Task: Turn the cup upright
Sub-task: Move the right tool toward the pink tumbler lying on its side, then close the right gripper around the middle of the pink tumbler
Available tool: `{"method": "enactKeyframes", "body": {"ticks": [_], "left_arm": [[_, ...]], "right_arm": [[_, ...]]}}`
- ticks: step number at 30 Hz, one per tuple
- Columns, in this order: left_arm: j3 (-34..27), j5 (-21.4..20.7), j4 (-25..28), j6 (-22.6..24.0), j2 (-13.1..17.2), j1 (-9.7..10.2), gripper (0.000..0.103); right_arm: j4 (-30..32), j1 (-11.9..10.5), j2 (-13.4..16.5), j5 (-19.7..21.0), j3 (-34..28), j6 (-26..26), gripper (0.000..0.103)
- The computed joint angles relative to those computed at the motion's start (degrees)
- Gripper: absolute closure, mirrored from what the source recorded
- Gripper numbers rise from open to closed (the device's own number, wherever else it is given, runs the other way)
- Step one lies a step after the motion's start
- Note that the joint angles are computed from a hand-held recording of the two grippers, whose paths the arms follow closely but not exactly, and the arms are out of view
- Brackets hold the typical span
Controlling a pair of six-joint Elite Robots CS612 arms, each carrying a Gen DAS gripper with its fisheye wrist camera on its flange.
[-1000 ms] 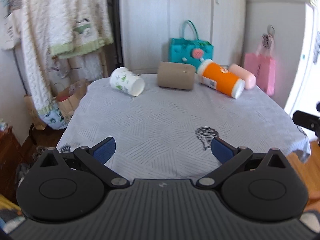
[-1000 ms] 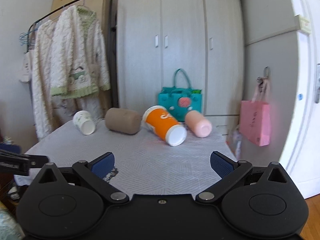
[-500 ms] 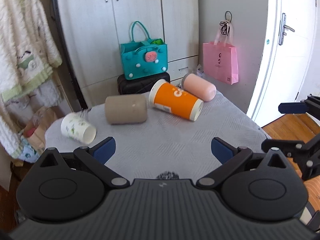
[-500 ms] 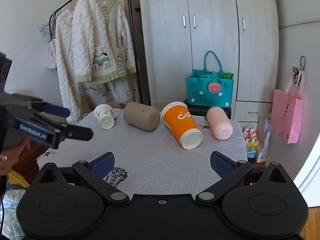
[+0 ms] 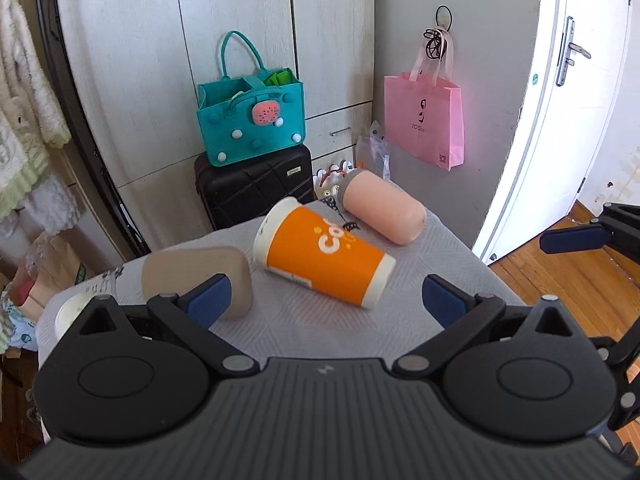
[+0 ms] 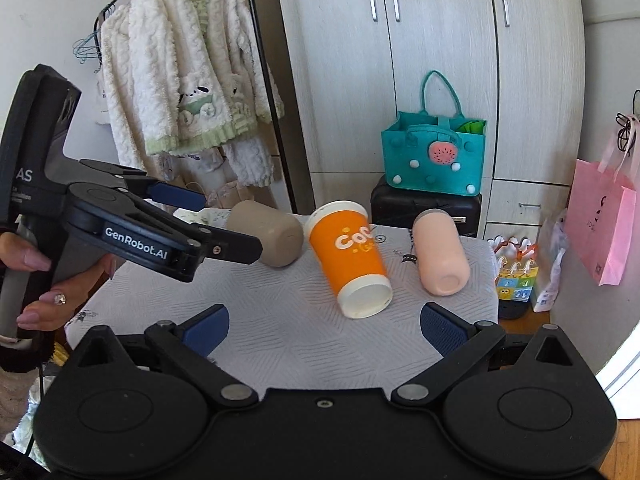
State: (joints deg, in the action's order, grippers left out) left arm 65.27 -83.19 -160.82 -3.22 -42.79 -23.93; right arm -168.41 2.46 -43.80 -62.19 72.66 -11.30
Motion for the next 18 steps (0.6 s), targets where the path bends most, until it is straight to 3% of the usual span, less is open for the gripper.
{"method": "enactKeyframes", "body": {"ticks": [9,11,13,15,18], "left_arm": [[-14.2,-5.6,6.8,0.6,8.5,0.94,0.000],[-16.4,-5.2,8.2,0.1,9.8,0.97,0.004],[-18.6,-4.2,9.1,-0.5,11.0,1.09,0.005],[-21.6,-5.5,11.0,-1.3,12.6,1.63,0.005],[-26.0,-7.1,13.8,-2.4,14.9,2.23,0.005]], "right_arm": [[11.9,-0.5,7.8,-0.9,-14.6,-1.9,0.003],[15.9,-0.7,9.8,-0.9,-18.7,-1.9,0.012],[20.5,-0.7,11.9,-1.6,-23.2,-2.3,0.014],[23.6,-0.3,13.8,-4.3,-27.1,-3.1,0.021],[26.4,0.0,15.9,-6.4,-31.2,-5.0,0.023]]}}
